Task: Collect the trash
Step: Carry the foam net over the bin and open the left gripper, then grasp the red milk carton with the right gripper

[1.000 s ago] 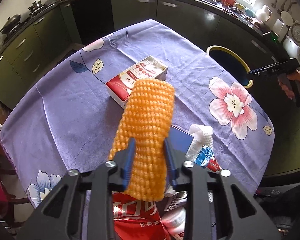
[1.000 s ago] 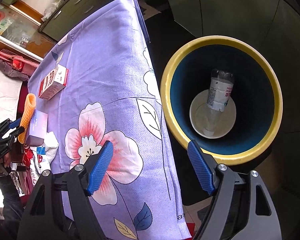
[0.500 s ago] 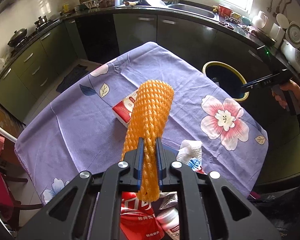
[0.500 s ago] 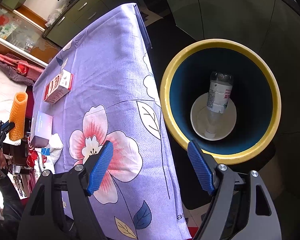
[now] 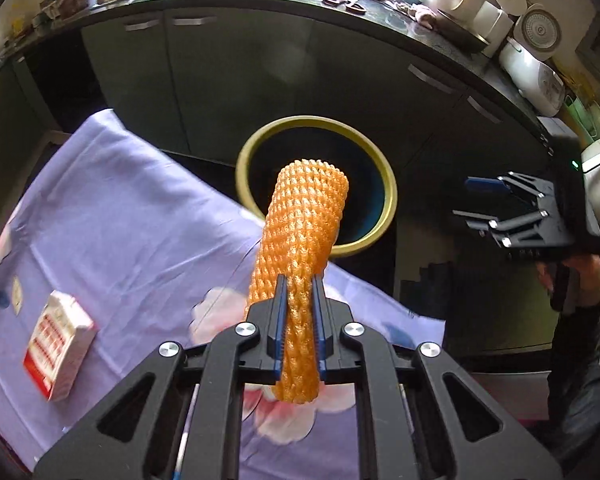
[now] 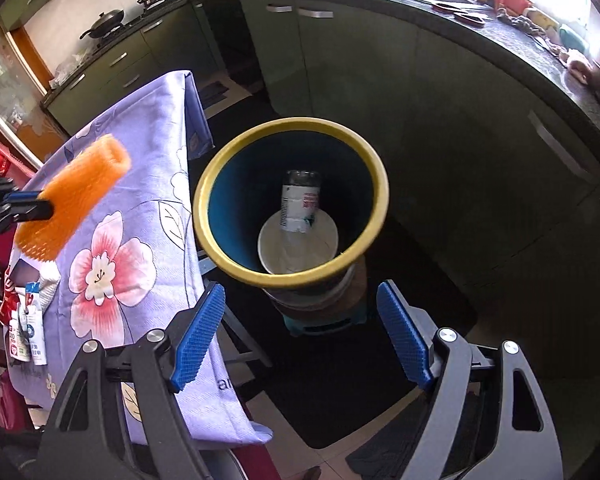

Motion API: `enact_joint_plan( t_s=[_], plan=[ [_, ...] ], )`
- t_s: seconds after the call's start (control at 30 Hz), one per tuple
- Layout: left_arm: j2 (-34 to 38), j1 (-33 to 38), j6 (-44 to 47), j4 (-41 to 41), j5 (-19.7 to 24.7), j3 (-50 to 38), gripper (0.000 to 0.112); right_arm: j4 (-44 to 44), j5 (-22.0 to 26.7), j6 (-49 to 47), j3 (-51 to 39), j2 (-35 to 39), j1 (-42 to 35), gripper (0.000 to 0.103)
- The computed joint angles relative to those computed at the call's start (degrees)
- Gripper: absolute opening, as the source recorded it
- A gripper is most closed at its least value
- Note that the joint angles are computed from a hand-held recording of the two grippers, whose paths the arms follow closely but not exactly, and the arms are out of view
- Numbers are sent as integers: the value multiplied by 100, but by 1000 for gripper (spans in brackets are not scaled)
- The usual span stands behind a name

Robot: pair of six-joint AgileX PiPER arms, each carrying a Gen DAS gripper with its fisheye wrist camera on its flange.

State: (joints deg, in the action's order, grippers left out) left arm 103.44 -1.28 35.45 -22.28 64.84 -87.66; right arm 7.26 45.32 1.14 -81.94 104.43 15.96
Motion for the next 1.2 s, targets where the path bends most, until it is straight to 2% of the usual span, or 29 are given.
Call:
enact_joint_plan(
  t_s=[0.1, 0.23, 0.27, 0.37, 0.43, 0.53, 0.63, 0.77, 0.87, 0.93, 1.07, 1.2],
  plan=[
    [884, -650, -720, 162, -151, -847, 11, 251, -195, -298, 518, -360, -262, 80],
    [1919, -1088, -1576, 370, -242, -1968, 14, 504, -325, -598, 924, -664, -506, 80],
    [2150, -1168, -1767, 463, -289, -2222, 20, 550, -345, -647, 998, -723, -549, 80],
    [2521, -1318, -2253, 806, -537, -2579, 50, 657, -382, -733, 1145, -831, -616, 80],
    [2557, -1332, -2277, 860, -608, -2588, 52, 596, -394, -698, 1193, -865, -590, 80],
    [2175, -1138, -1949, 550, -623, -2128, 52, 554, -431, -652, 1235, -886, -511, 80],
    [1275, -755, -1362, 197, -808, -1167, 53, 610, -462, -706, 1202, -830, -400, 80],
    [-446, 78, -245, -278, -1212, 532, 62, 589, -359, -694, 868, -553, -99, 80],
    [-1553, 1101, 667, -665, -1158, 1452, 65, 498, -186, -667, 429, -237, 217, 80],
    [-2128, 1856, 1115, -832, -963, 1852, 67, 533, -12, -718, 5, 59, 460, 80],
    [-2672, 3566, 1963, -1147, -476, 2227, 67, 443, 419, -671, -1125, 778, 1171, 80],
    [-2729, 5294, 3087, -1605, 31, 2413, 68, 695, 1097, -987, -2951, 1844, 1840, 83]
  ],
)
